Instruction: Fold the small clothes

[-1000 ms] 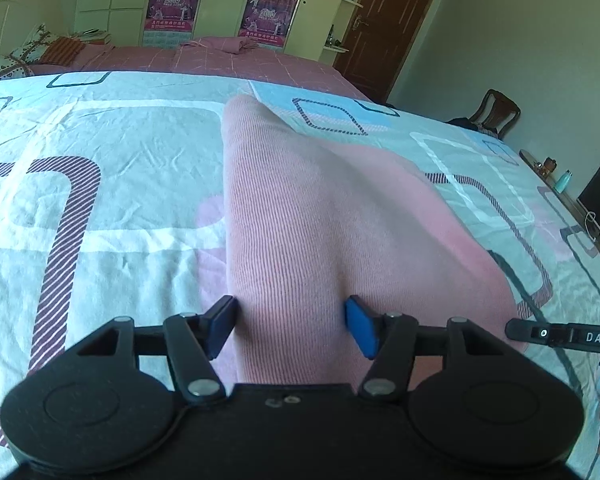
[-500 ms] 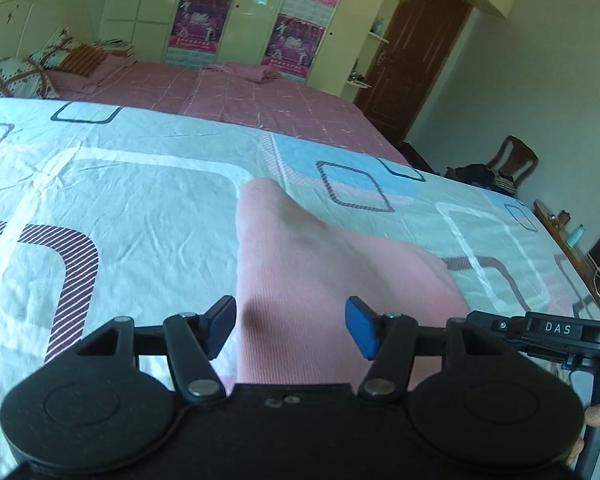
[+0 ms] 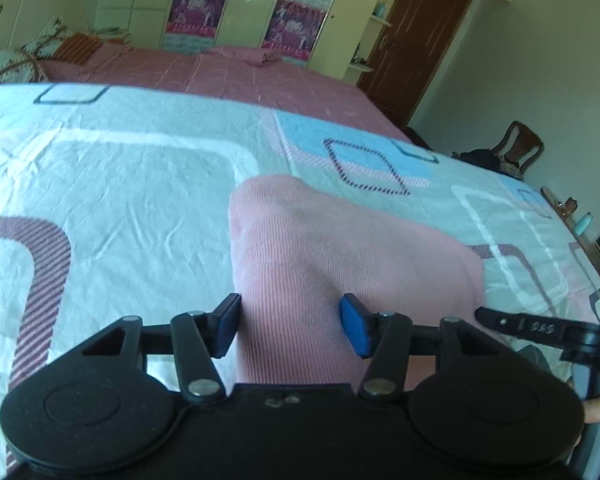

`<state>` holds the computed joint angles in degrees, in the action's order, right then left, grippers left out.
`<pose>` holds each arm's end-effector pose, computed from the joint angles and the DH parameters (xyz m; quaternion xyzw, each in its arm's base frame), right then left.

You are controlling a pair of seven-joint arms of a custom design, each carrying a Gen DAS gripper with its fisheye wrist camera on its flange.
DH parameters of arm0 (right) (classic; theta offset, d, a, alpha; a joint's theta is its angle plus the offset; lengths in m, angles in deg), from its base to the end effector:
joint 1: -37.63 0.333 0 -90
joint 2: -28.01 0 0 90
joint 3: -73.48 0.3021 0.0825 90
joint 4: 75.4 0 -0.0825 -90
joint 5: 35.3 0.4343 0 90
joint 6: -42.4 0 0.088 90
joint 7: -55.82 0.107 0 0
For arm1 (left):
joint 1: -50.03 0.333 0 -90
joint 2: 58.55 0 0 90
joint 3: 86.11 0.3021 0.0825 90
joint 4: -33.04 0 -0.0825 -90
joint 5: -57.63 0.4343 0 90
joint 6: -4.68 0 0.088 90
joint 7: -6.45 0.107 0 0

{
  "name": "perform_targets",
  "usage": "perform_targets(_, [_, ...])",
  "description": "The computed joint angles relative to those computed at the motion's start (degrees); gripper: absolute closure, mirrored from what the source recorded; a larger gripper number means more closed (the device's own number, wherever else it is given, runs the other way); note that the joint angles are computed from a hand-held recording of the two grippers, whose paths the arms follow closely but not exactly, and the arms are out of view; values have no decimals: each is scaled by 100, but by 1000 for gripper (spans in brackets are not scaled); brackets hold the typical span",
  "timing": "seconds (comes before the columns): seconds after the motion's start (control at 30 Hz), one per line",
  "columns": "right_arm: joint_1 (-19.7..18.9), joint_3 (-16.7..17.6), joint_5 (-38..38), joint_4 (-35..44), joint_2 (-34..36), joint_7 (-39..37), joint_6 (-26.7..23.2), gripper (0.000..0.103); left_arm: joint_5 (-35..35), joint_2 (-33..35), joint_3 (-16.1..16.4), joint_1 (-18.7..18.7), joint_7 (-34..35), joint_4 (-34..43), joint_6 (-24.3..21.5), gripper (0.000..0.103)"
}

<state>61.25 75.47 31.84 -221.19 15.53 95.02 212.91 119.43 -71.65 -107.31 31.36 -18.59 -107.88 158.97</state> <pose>0.4728 0.1556 0.3455 -0.7273 0.5773 -0.0881 0.3606 0.3835 -0.3555 0.3642 -0.7654 0.5087 -0.3354 0.2069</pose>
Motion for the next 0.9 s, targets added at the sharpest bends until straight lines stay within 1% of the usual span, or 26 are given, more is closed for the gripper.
perform_targets(0.07, [36, -31, 135, 8, -62, -177, 16, 95, -92, 28, 16, -2, -54, 11, -8, 42])
perform_targets(0.1, [68, -39, 228, -7, -110, -290, 85, 95, -141, 42, 4, -25, 44, 44, -106, 40])
perform_targets(0.17, [72, -54, 272, -58, -242, -268, 104, 94, -215, 67, -7, -76, 281, 113, -270, 39])
perform_targets(0.2, [124, -91, 427, -84, -334, -363, 136, 94, -254, 83, -14, -100, 371, 149, -350, 39])
perform_targets(0.3, [360, -200, 1003, -183, -672, -1005, 186, 93, -327, 141, -16, -148, 480, 232, -484, 39])
perform_targets(0.4, [478, -109, 995, -323, -885, -1383, 214, 90, -395, 186, -14, -191, 537, 296, -587, 39])
perform_targets(0.47, [535, -33, 870, -390, -873, -1451, 312, 86, -457, 195, -3, -223, 617, 323, -657, 39])
perform_targets(0.5, [516, 12, 722, -414, -828, -1319, 327, 85, -506, 204, 5, -238, 674, 339, -691, 38])
perform_targets(0.53, [441, 96, 453, -457, -767, -1052, 347, 84, -548, 227, 11, -250, 726, 368, -727, 36])
perform_targets(0.57, [218, 312, -81, -516, -688, -540, 388, 84, -588, 233, 18, -261, 770, 380, -754, 35])
perform_targets(0.6, [51, 446, -586, -554, -588, -98, 403, 85, -636, 244, 25, -274, 821, 395, -777, 33])
perform_targets(0.63, [84, 385, -689, -555, -533, -35, 397, 85, -670, 243, 31, -283, 863, 402, -803, 32])
perform_targets(0.67, [267, 202, -520, -558, -536, -213, 445, 85, -699, 227, 33, -293, 897, 397, -822, 32])
perform_targets(0.73, [262, 203, -755, -611, -624, 51, 458, 84, -777, 187, 33, -316, 965, 379, -871, 30])
perform_targets(0.77, [392, 96, -664, -660, -737, 18, 494, 84, -820, 151, 33, -328, 992, 362, -871, 30])
perform_targets(0.83, [791, -267, -229, -748, -999, -365, 528, 84, -921, 69, 26, -359, 1057, 321, -849, 29])
perform_targets(0.9, [855, -253, -204, -924, -1233, -422, 628, 84, -1040, -95, 3, -410, 1124, 208, -820, 29])
